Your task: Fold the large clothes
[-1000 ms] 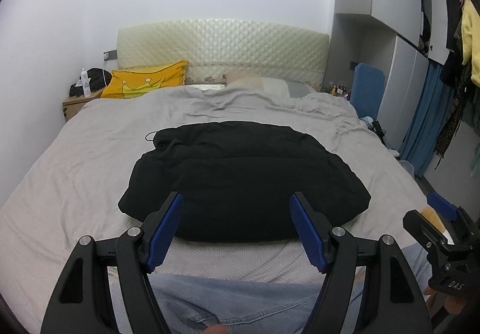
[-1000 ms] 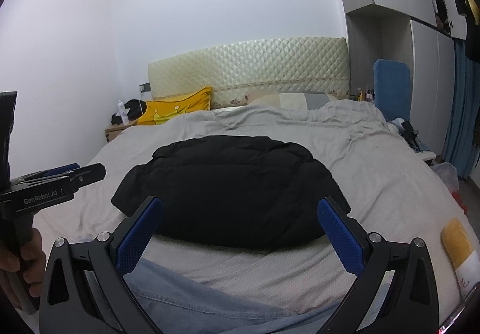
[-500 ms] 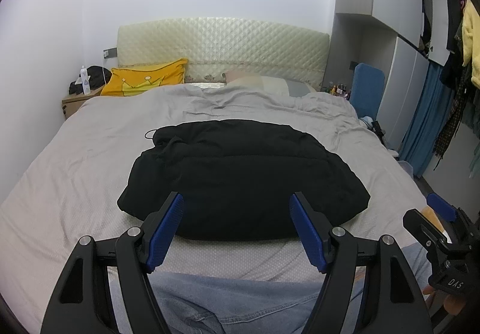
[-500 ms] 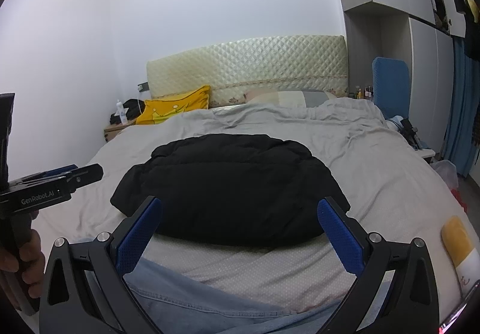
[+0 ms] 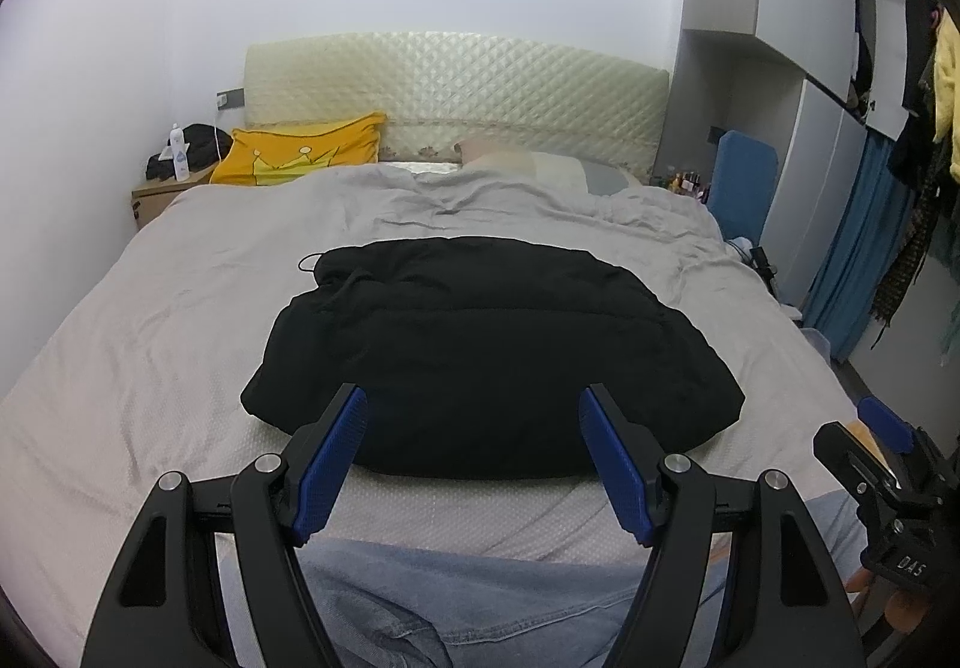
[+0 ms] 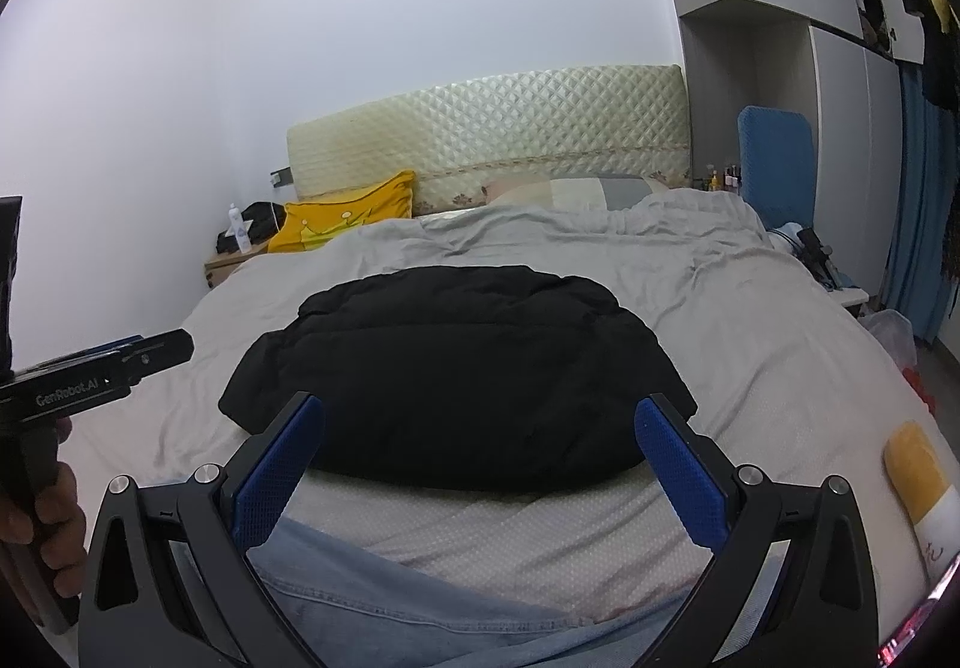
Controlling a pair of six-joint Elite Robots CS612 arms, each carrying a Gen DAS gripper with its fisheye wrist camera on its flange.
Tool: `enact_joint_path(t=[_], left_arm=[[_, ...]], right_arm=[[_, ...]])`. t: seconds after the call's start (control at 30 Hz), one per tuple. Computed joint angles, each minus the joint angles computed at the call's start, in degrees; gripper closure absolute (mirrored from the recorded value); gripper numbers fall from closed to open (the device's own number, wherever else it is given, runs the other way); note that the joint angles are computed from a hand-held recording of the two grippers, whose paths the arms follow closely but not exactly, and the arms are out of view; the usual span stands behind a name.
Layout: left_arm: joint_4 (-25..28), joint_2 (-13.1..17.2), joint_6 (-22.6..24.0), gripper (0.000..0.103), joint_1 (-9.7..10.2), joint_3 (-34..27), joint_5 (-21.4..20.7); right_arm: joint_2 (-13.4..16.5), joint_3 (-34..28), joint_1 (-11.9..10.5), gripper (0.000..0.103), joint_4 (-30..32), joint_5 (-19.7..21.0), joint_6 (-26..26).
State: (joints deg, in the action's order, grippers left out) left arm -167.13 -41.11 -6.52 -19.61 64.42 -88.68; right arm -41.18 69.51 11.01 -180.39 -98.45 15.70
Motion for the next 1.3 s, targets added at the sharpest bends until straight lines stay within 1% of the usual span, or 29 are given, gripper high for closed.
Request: enact_joint_path(t=[0.7, 0.8, 1.3], left_arm=[[0.4, 0.0, -0.1, 0.029, -0.01, -0.4, -1.2], [-0.2, -0.1, 0.0, 0.029, -0.14, -0.1, -0.6], [-0.1, -0.2, 0.0, 0.029, -0.18, 0.1, -0.9]], right_arm=[[0.0, 0.0, 0.2, 0.000, -0.1, -0.7, -0.1], [0.0, -0.1, 0.2, 0.000, 0.1, -0.6, 0.1], [0.0, -0.1, 0.2, 0.000, 0.1, -0.8, 0.4]])
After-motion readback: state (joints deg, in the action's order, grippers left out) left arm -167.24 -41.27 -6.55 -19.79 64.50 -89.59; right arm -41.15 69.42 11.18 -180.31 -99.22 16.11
